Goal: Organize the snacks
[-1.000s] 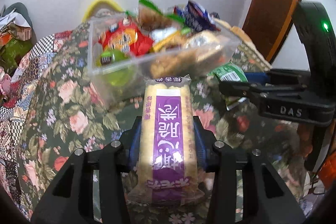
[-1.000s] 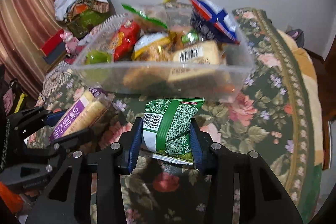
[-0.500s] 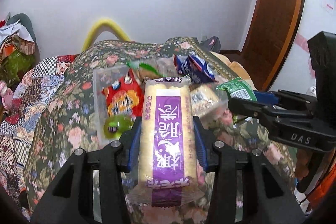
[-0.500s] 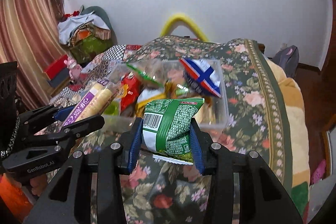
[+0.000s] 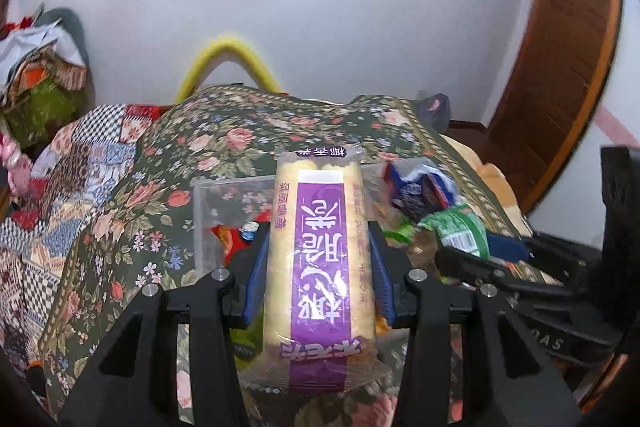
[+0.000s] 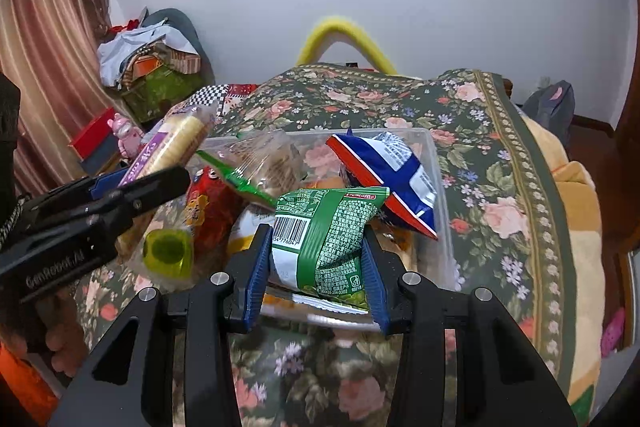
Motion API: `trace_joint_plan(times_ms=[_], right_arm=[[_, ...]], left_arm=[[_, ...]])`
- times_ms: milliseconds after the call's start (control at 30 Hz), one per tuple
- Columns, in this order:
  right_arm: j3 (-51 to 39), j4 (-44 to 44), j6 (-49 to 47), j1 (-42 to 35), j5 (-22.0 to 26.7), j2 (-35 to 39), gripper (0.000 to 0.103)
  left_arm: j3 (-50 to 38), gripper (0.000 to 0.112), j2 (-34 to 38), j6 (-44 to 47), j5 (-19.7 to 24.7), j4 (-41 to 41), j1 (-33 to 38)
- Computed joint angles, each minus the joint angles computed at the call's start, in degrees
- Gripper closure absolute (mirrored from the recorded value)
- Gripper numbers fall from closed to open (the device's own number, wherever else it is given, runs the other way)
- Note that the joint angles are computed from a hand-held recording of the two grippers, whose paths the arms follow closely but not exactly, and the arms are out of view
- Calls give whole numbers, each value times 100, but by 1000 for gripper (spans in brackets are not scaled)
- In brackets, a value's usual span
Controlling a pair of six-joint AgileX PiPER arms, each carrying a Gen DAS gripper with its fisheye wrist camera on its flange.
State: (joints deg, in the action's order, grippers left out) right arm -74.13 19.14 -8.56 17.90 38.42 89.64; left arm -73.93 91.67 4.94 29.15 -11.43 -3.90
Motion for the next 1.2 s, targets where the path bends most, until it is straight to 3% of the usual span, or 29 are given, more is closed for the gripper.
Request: trace_joint_plan(times_ms=[167, 367, 533, 733, 933, 1200], right_arm=[[-83, -49, 100, 56, -17, 207, 64], [-44, -531, 426, 216, -33, 169, 62], [-105, -376, 374, 79, 157, 47, 53], [-27, -462, 462, -1, 202, -397, 50], [61, -689, 655, 48, 267, -980, 50], [26, -1182, 1309, 325, 514, -2259, 50]], left_arm=[[-153, 67, 300, -193, -63, 70, 128], [-249, 66, 494, -260, 180, 201, 101], [-160, 62, 302, -157, 306, 131, 121], [-70, 61, -127, -102, 482, 191, 96], [339, 61, -1080, -165, 498, 336, -44], [702, 60, -2866, -1617, 662, 1845, -987]])
